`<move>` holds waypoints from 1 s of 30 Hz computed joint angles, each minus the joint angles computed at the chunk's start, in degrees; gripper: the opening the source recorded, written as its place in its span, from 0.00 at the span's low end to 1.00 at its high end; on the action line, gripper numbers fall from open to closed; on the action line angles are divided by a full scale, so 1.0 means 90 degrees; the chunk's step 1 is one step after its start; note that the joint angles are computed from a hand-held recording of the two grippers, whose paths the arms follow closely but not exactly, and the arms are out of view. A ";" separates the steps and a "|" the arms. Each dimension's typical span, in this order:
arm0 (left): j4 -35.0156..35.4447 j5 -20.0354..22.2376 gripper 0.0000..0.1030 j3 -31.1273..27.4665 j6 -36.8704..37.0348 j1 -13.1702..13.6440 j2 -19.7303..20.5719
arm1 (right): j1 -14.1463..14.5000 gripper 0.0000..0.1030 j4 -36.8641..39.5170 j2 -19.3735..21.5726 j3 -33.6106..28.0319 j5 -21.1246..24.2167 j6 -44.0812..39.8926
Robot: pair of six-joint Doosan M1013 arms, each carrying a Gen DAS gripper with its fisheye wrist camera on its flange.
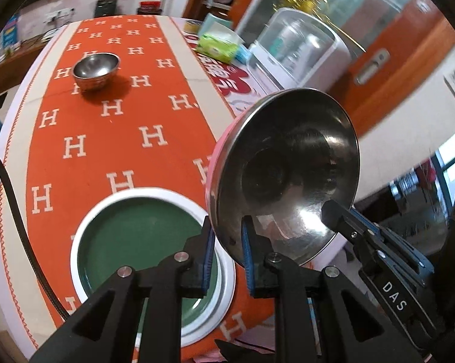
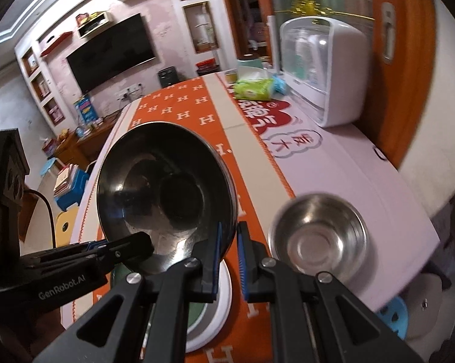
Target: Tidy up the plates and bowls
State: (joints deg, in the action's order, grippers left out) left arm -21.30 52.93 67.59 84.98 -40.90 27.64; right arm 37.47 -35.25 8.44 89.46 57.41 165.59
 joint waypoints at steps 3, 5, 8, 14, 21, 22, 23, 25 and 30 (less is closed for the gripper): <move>-0.0150 0.0038 0.14 0.0157 0.0308 -0.0040 -0.0066 | 0.0134 0.10 -0.0063 -0.0044 0.0085 0.0225 0.0319; -0.0279 0.0040 0.14 0.0246 0.0536 -0.0073 -0.0096 | 0.0205 0.10 -0.0070 -0.0078 0.0143 0.0387 0.0495; -0.0455 0.0138 0.15 0.0254 0.0841 -0.0126 -0.0066 | 0.0271 0.10 -0.0025 -0.0128 0.0226 0.0610 0.0684; -0.0364 0.0421 0.16 0.0024 0.1047 -0.0302 0.0076 | 0.0309 0.10 0.0031 -0.0287 0.0401 0.0901 0.0915; -0.0153 0.0532 0.17 -0.0332 0.0662 -0.0479 0.0310 | 0.0012 0.10 0.0288 -0.0483 0.0588 0.0784 0.0290; -0.0081 0.0606 0.17 -0.0457 0.0512 -0.0512 0.0390 | -0.0081 0.11 0.0428 -0.0543 0.0649 0.0672 0.0120; -0.0095 0.0638 0.18 -0.0530 0.0438 -0.0521 0.0443 | -0.0142 0.12 0.0518 -0.0583 0.0695 0.0621 -0.0020; -0.0201 0.0692 0.21 -0.0660 0.0292 -0.0542 0.0550 | -0.0285 0.12 0.0700 -0.0633 0.0742 0.0574 -0.0366; 0.0111 0.0943 0.21 -0.1130 -0.0354 -0.0723 0.0867 | -0.0791 0.12 0.1331 -0.0777 0.0926 0.0295 -0.1286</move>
